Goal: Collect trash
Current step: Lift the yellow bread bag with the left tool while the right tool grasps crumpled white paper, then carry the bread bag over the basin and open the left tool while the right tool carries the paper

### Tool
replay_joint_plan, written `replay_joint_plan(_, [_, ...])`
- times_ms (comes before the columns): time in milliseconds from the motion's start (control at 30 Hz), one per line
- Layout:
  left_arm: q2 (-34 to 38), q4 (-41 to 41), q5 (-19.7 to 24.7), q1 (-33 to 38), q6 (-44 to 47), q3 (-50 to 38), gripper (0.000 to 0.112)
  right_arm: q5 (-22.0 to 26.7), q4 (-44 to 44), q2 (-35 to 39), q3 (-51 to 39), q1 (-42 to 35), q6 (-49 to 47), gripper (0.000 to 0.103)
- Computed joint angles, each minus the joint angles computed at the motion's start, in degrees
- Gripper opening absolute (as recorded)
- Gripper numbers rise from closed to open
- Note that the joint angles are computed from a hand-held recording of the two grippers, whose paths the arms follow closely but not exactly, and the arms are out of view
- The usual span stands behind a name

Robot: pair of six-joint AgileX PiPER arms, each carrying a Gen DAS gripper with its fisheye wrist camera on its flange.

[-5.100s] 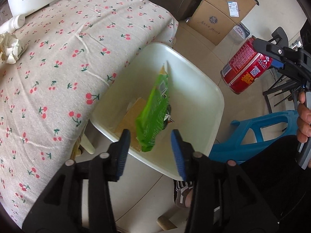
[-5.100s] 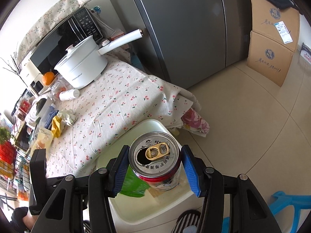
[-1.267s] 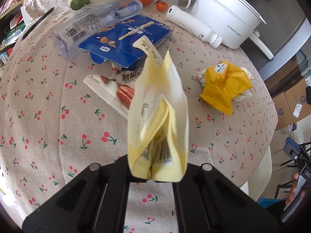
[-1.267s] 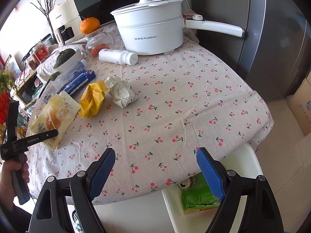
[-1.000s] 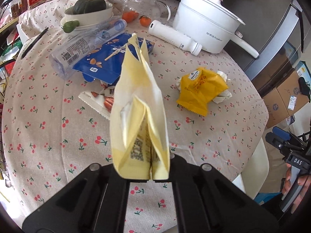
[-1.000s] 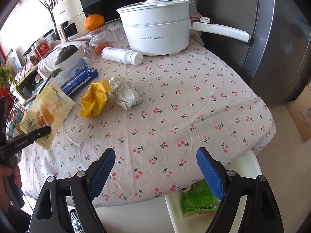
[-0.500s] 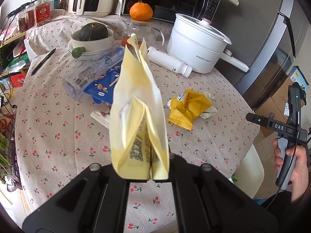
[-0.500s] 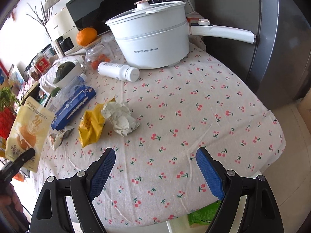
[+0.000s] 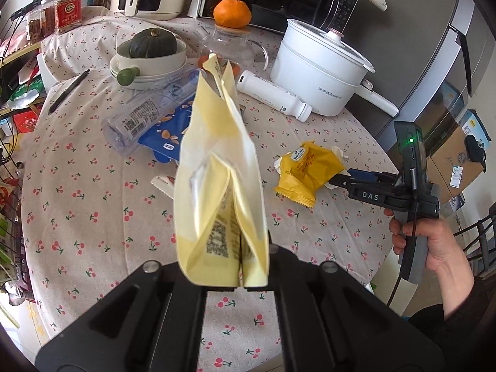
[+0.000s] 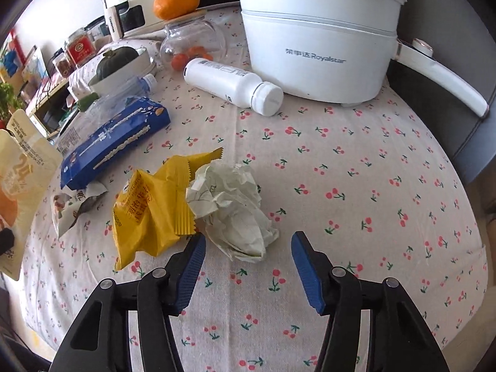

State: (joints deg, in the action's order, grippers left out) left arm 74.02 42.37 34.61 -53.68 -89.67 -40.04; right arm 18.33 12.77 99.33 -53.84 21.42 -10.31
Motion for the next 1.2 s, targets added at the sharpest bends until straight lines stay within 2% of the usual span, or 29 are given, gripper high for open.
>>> replay_joint_plan(67, [0.53,-0.44,-0.29,0.2,0.38,-0.04,0.002,-0.76,-3.95,1.34,-0.75,1.28,3.23,0.042])
replay_joint_plan(233, [1.73,-0.81,-0.84,0.59,0.94,-0.42,0.002,-2.62,-10.11,-0.77,0.74,2.24,8.31,0.034])
replay_joint_plan(400, [2.44,0.14,-0.53,-0.34,-0.01,-1.54,0.002,-1.63,-16.62,-6.31,4.05,1.44,13.85,0.033])
replay_joint_plan(867, [7.22,2.15,2.04,-5.93,-4.18,-5.72,0.002,4.55,1.64,-26.52,14.27,-9.22,-5.19,0.032])
replay_joint_plan(1200, [9.71,3.59,3.52,-9.96,-5.28,-9.24,0.002,11.6,12.23,-36.28,17.93,-20.24,-20.02,0.032])
